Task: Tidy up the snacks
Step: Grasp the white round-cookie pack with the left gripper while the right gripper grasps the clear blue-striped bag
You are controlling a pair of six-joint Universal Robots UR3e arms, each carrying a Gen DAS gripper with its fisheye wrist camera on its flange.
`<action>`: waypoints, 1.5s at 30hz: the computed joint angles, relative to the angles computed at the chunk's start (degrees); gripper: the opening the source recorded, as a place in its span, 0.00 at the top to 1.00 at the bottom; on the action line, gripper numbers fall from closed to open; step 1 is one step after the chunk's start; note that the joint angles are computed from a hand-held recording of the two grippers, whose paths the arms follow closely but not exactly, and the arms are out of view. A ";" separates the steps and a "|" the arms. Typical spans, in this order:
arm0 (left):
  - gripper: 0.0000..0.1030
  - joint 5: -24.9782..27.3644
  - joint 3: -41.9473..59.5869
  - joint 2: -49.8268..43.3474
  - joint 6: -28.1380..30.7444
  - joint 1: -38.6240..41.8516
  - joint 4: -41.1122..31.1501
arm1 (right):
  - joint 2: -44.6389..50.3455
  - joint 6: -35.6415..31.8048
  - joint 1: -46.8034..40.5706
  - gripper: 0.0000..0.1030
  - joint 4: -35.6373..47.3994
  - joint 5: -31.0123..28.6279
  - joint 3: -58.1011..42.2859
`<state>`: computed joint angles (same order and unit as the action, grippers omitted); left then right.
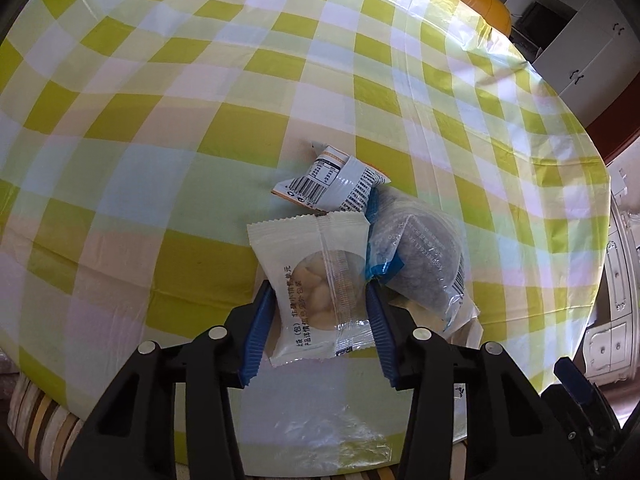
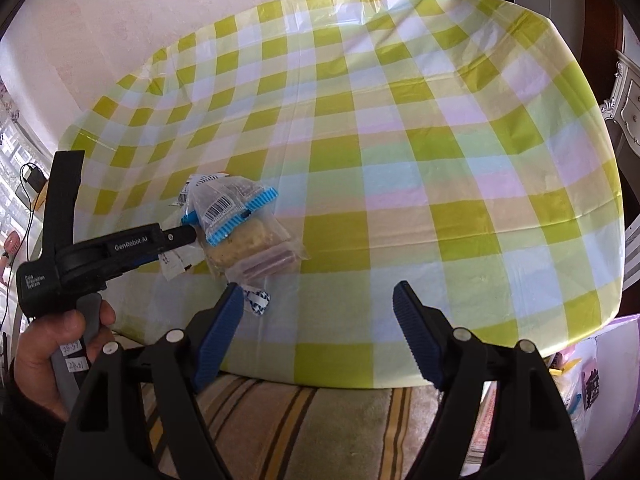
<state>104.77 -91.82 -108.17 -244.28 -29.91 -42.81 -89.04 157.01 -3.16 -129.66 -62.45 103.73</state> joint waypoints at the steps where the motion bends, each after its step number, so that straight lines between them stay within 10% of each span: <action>1: 0.58 0.08 -0.43 0.22 0.04 -0.06 0.33 | 0.85 1.10 0.79 0.25 -0.41 0.02 -0.86; 24: 0.61 3.41 -16.87 11.01 -6.10 -0.64 10.92 | 26.11 25.99 20.49 0.25 -0.96 -10.22 -29.41; 45: 0.61 1.94 -21.06 12.29 -6.73 0.69 15.74 | 37.13 24.10 26.70 0.26 0.83 -21.88 -41.64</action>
